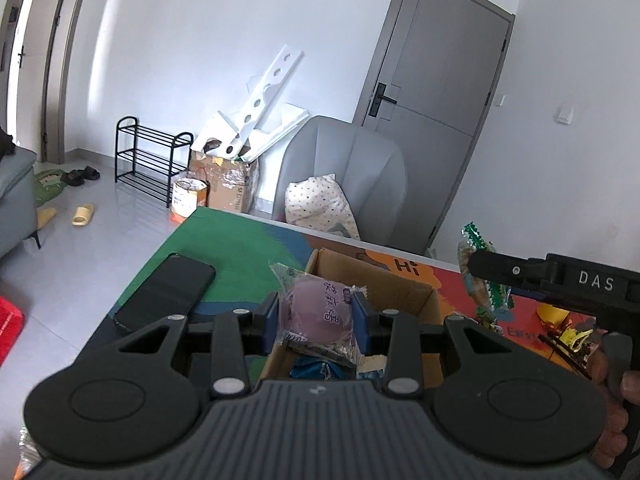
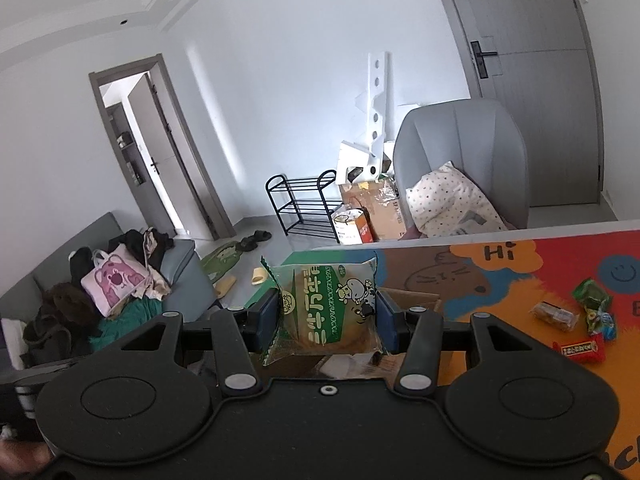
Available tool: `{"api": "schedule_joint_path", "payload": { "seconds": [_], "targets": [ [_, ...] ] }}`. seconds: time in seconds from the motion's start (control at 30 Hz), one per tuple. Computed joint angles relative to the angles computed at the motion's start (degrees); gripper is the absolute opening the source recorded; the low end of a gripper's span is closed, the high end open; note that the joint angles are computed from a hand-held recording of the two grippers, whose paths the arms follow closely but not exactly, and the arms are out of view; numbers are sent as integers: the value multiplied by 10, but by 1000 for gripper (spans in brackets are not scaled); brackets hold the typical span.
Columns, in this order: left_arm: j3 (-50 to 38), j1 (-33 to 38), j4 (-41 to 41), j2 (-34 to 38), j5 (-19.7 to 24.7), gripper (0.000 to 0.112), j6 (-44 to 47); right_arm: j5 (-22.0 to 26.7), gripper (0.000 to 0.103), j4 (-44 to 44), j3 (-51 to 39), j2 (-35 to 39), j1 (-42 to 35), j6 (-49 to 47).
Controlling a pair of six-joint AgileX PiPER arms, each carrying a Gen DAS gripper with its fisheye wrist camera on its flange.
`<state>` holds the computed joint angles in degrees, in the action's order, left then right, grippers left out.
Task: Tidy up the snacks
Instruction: 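Carry the purple pastry into the box with the left tool while the right tool carries the bread bag, then open the left tool in the box while the right tool releases the bread bag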
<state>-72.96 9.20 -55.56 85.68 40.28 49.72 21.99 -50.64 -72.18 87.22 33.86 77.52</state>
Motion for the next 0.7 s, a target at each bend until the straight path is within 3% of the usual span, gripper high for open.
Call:
{"api": "schedule_joint_path", "payload": {
  "seconds": [0.33,0.43,0.47,0.53,0.63,0.7],
  "targets": [
    [-19,-5,-11,41,24,38,-7,-24,48,84,-28,34,-12,-84],
    [-23,-2,-25,53,41,51,-9,-26,48,86,-24,32,-11,-79],
    [-21,0,-30,54,39,60,-12,-23,48,86,-24,33,-11,-78],
    [-11,5,-34,46,26,67,-16,-18,48,88,-28,34,-9,-80],
    [0,11,-33,32,13,67,-16,-25,49,117,-29,37,-9,-108],
    [-5,10,-24,28,9,67,-27,-29,58,146,-34,39,-5,-149]
  ]
}}
